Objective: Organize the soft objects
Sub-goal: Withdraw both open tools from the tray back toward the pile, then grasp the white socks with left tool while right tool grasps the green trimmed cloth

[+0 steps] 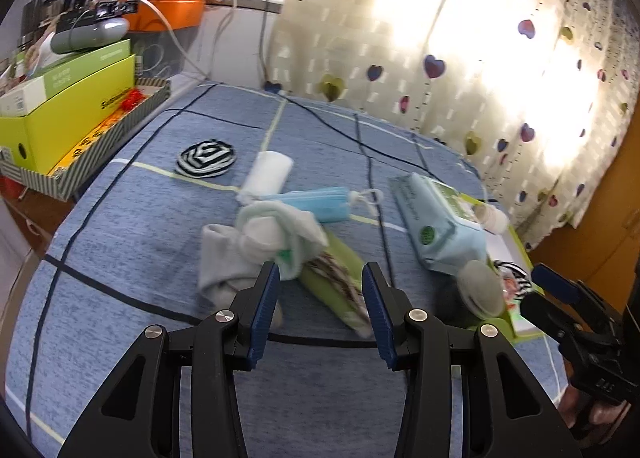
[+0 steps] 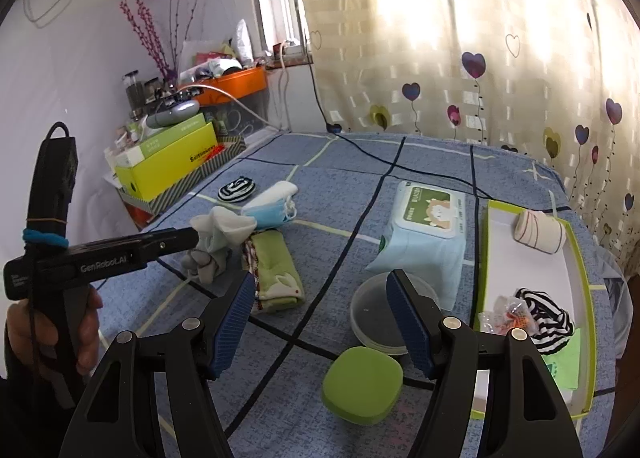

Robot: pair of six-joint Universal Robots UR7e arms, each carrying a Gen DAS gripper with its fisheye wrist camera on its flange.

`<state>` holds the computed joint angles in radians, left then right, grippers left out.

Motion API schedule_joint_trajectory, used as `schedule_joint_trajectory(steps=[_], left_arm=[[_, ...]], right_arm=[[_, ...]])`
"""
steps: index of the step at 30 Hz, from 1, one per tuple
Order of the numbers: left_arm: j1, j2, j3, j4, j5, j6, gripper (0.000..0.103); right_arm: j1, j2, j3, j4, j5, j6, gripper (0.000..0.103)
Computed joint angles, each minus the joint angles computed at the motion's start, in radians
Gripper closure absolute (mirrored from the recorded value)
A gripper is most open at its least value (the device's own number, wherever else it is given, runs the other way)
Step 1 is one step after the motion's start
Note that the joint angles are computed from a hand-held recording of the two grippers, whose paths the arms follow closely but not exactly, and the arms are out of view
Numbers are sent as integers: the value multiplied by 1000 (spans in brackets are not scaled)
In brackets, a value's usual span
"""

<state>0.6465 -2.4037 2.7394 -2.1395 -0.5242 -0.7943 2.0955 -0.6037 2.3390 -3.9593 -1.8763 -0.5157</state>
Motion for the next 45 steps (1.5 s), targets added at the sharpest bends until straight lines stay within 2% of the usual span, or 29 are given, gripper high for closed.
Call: schedule_joint_trajectory(steps=[6, 8, 12, 16, 21, 25, 29, 35, 41, 45], left_arm=[[63, 63, -3, -119, 29, 107, 59], [88, 99, 1, -207, 33, 170, 59], [166, 223, -1, -461, -1, 351, 59], [221, 328, -9, -651, -47, 484, 59], [288, 439, -29, -797, -104, 586, 58], [321, 491, -39, -847, -125, 614, 58], [343, 530, -51, -830, -123, 605, 58], [348, 529, -49, -819, -127, 602, 59], [343, 483, -41, -805, -146, 598, 79], [315, 412, -25, -774, -146, 581, 82]], right_arm=[[3, 7, -16, 24, -2, -2, 35], [4, 9, -23, 32, -1, -2, 35], [6, 16, -38, 50, -5, -2, 35], [10, 25, -58, 70, -11, 2, 35], [14, 37, -85, 96, -15, 3, 35], [18, 47, -105, 119, -17, 2, 35], [19, 56, -126, 146, -18, 5, 35], [21, 67, -143, 165, -18, 7, 35], [26, 76, -158, 185, -27, 12, 35], [34, 87, -175, 207, -32, 8, 35]])
